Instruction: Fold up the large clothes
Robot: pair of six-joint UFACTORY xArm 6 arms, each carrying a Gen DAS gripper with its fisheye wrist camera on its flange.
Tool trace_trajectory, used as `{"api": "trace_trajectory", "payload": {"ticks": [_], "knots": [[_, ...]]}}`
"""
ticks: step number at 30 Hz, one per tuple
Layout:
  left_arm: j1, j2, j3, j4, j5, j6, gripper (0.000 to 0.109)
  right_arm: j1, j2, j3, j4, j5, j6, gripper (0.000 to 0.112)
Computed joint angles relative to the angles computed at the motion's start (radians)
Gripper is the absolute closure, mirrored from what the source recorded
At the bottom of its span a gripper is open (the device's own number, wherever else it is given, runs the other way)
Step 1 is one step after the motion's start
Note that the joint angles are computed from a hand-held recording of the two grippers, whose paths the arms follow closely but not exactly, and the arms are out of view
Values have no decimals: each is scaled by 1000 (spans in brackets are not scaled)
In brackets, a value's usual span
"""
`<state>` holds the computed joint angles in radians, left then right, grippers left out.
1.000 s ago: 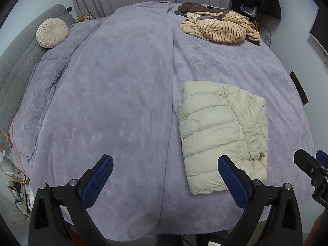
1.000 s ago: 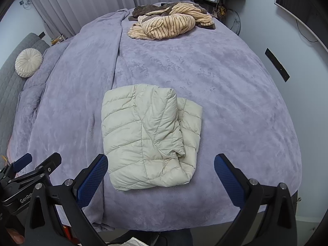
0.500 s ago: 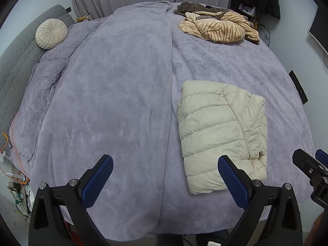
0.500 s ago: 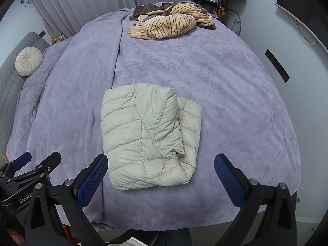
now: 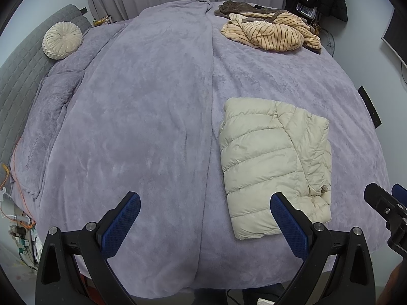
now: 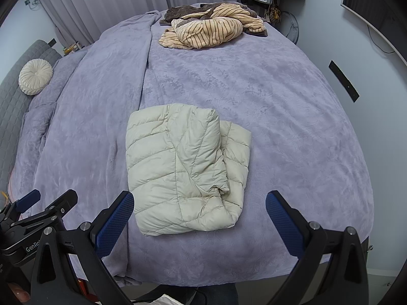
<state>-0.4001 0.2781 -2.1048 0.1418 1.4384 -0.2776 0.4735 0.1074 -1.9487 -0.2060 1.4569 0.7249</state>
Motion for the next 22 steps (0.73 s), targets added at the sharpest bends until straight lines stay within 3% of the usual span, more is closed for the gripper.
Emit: {"api": "trace_trajectory", "payload": {"ticks": [22], "knots": [[9, 22, -34, -13, 28, 33, 6, 0, -6, 11, 0, -4, 2, 10]]}}
